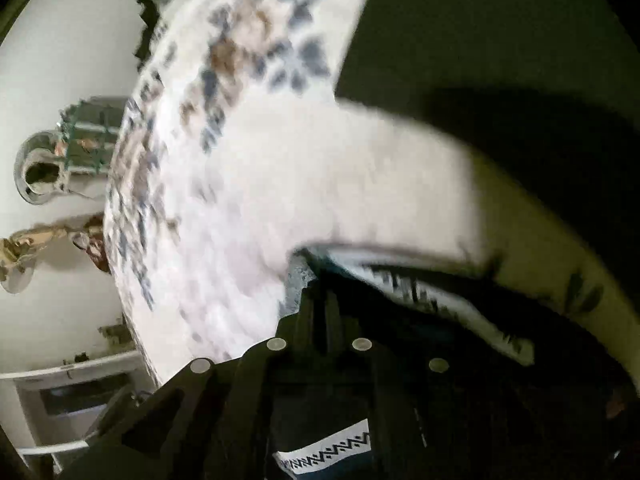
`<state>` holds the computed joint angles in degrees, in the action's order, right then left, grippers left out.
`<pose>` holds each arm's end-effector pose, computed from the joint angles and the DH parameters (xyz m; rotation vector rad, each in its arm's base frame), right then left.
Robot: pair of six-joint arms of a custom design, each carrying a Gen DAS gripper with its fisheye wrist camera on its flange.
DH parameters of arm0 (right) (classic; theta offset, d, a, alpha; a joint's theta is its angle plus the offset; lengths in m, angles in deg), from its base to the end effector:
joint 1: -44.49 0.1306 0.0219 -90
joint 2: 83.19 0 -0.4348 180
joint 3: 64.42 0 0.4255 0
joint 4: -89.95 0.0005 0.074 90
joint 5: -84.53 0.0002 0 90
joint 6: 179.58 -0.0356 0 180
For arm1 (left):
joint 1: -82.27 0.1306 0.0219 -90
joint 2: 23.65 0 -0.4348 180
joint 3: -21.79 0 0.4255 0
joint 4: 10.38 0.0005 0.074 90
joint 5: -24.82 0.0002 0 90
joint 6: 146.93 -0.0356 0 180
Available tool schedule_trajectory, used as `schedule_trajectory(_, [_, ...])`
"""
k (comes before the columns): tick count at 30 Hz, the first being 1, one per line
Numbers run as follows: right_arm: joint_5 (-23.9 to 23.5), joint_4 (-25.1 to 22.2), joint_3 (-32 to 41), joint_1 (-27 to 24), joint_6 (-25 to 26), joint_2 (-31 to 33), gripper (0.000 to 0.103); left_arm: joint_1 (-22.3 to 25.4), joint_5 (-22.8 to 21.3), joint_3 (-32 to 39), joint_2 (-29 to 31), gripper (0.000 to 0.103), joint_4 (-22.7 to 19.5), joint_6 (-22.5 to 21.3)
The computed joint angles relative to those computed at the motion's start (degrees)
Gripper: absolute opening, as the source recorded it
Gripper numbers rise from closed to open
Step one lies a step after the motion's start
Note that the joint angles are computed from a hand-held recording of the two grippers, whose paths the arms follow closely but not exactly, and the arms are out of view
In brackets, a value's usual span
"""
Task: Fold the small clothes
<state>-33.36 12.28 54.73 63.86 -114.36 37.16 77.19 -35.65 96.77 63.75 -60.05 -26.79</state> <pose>0.6429 0.2431 0.3934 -0.0697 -3.0291 -0.8079 0.4632 -0.0593 0.3806 -0.4131 2.6740 -0.8812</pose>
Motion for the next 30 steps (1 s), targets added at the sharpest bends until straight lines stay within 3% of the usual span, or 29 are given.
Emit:
schedule_trajectory(4, [3.2, 0.1, 1.7, -1.5, -3.0, 1.0, 0.003, 1.5, 2.6, -0.3, 1.1, 0.008, 3.9, 3.8])
schedule_trajectory(7, [6.5, -5.7, 4.7, -1.5, -1.6, 3.5, 0.004, 3.0, 7.9, -0.4, 2.1, 0.012, 5.2, 7.8])
schedule_trajectory(9, [4.7, -8.9, 6.5, -1.8, -0.8, 4.9, 0.005, 3.8, 9.2, 0.3, 2.3, 0.014, 3.3, 8.5])
schedule_trajectory(11, [1.6, -7.3, 6.1, -2.3, -1.4, 4.4, 0.023, 4.9, 7.7, 1.2, 1.9, 0.024, 1.4, 8.4])
schedule_trajectory(13, [1.3, -5.6, 6.5, -2.4, -2.8, 4.2, 0.036, 5.4, 7.7, 1.5, 2.0, 0.040, 3.0, 9.9])
schedule_trajectory(16, [-0.4, -6.6, 8.5, -2.4, -3.3, 6.0, 0.037, 5.4, 8.2, 4.1, 5.3, 0.041, 1.6, 8.5])
schedule_trajectory(18, [-1.1, -9.3, 10.9, -1.9, -1.6, 8.1, 0.037, 4.4, 7.3, 6.7, 8.1, 0.039, -1.8, 5.5])
schedule_trajectory(19, [-0.6, -11.5, 12.6, -1.4, -0.4, 9.4, 0.037, 3.7, 5.4, 8.1, 9.2, 0.032, -3.5, 3.6])
schedule_trajectory(21, [2.5, -13.7, 14.9, -0.3, 2.4, 10.9, 0.028, 2.5, 1.4, 9.0, 9.4, 0.009, -5.4, 0.0])
schedule_trajectory(22, [4.4, -12.9, 14.8, 0.2, 3.1, 10.5, 0.012, 2.5, 0.9, 8.5, 8.8, 0.008, -4.7, -0.2])
schedule_trajectory(25, [6.8, -8.0, 11.7, 0.1, 0.1, 7.7, 0.010, 2.9, -0.2, 5.7, 5.8, 0.007, -2.2, 0.4])
schedule_trajectory(28, [8.3, -2.8, 8.2, -0.6, -5.6, 5.2, 0.009, 3.8, 1.3, 1.6, 3.0, 0.007, 3.0, 4.9])
schedule_trajectory(30, [8.2, -1.8, 7.1, -1.0, -7.7, 5.0, 0.009, 4.1, 1.8, 0.3, 2.5, 0.007, 5.4, 8.0])
